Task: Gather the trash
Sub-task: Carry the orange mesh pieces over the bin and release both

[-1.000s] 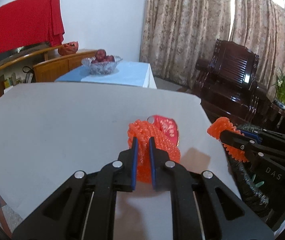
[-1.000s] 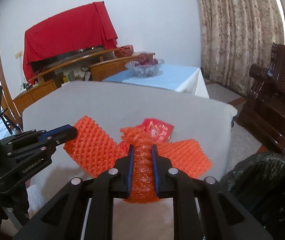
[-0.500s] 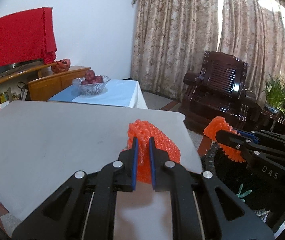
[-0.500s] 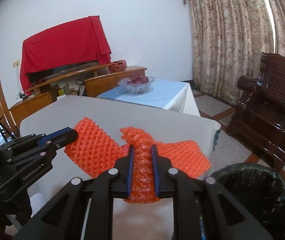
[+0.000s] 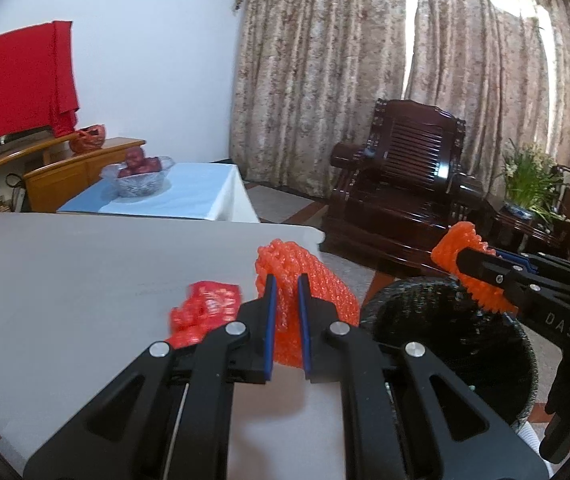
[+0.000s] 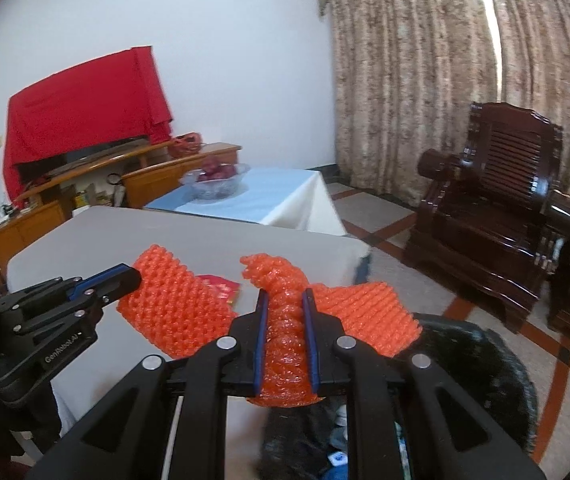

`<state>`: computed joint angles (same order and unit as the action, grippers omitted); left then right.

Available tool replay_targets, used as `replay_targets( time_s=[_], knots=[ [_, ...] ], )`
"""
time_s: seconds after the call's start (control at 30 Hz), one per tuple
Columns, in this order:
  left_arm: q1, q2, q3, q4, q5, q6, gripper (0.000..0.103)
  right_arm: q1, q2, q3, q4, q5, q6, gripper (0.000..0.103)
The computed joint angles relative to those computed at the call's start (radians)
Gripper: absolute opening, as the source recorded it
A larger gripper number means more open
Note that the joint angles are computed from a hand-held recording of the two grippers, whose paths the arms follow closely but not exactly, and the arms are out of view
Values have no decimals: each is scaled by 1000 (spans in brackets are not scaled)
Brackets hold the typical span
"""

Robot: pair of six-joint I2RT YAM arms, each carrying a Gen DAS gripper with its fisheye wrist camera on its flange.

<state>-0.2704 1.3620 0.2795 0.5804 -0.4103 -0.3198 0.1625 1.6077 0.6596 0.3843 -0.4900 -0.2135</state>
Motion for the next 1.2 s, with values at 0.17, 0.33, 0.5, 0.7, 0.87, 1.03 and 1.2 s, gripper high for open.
replay_targets(
  time_s=[0.17,0.33,0.5,0.7,0.87,1.03,1.2],
  knots=[
    [-69,140,77,54,-6,-11,9,-93,25,15,-4,-10,-22,16],
    [-126,272,159,90,2,-12,9,-182,74,35,2,-19,-35,16],
    [-174,438,280,102,24,-15,9,-253,158,79,-9,-36,-37,16],
    [-193,609,419,80,53,-21,9,-288,286,141,-15,-17,-61,16],
    [-186,705,501,65,85,-17,10,-297,398,197,-12,9,-76,19],
    [-160,760,543,61,145,-23,21,-307,476,250,-32,42,-93,33],
    [-138,757,518,103,164,-31,57,-314,509,259,-15,85,-80,74]
  ],
)
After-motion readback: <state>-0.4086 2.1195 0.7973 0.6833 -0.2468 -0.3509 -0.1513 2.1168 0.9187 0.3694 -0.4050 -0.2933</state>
